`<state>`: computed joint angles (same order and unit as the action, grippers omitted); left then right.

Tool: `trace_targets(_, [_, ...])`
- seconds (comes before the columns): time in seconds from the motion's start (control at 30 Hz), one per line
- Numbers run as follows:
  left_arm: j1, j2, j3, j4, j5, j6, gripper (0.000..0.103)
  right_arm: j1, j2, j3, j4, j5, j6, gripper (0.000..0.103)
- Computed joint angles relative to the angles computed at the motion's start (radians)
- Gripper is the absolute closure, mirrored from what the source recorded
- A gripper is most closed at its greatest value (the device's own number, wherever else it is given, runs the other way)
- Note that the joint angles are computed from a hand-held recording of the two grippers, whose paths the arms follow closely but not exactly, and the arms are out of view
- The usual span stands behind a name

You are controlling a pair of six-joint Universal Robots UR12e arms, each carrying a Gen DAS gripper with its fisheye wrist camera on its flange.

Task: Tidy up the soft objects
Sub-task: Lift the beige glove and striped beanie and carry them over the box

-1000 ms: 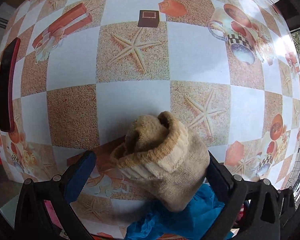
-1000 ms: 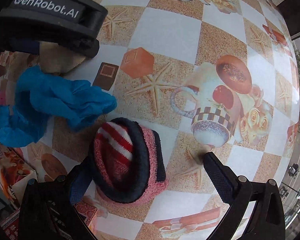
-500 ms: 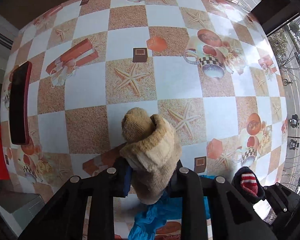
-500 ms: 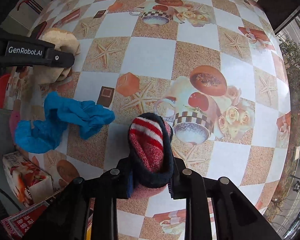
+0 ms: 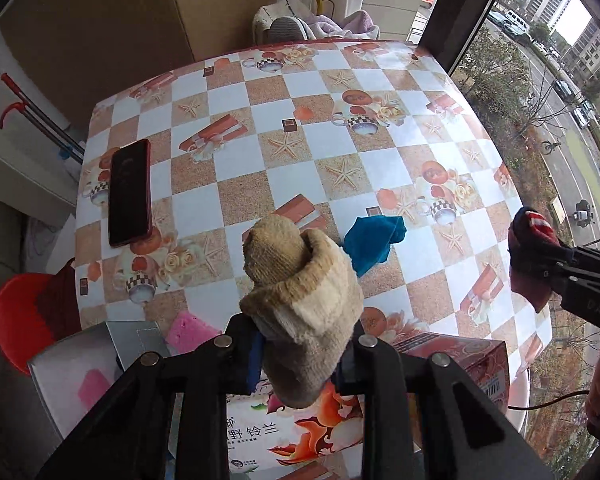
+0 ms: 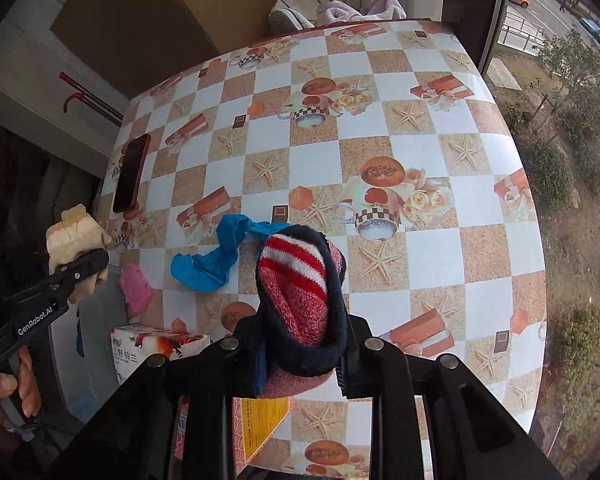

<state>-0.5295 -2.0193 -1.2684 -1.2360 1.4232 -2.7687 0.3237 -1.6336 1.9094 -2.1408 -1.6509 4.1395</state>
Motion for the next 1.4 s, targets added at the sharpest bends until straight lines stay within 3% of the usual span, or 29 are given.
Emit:
trace_targets(0.27, [0.083,0.117,-0.118,0.008,-0.065,0.046,0.075,0.11,0.056,-0.121,0.026,-0.074,0.083,0.076])
trace_targets(0.4, [0.125,0.165,-0.173,0.04,-0.046,0.063,0.075,0.15,0.119,-0.194,0.025,-0.059,0.065,0.076])
trace_targets(0.67, [0.215,0.233,-0.261,0.077,0.008,0.029,0.075,0.196,0.286,-0.358,0.01,0.085,-0.087,0.076])
trace_targets(1.0, [0.282,0.283,-0.331,0.089,0.047,-0.04,0.075,0.236,0.467,-0.613,0.112,0.125,-0.368,0.076])
trace_targets(1.2, [0.294,0.294,-0.347,0.098,0.051,-0.055,0.075,0.251,0.518,-0.679,0.151,0.158,-0.417,0.076])
trace_targets(1.4, [0.294,0.295,-0.351,0.093,0.047,-0.044,0.075,0.254,0.527,-0.69,0.184,0.156,-0.42,0.076])
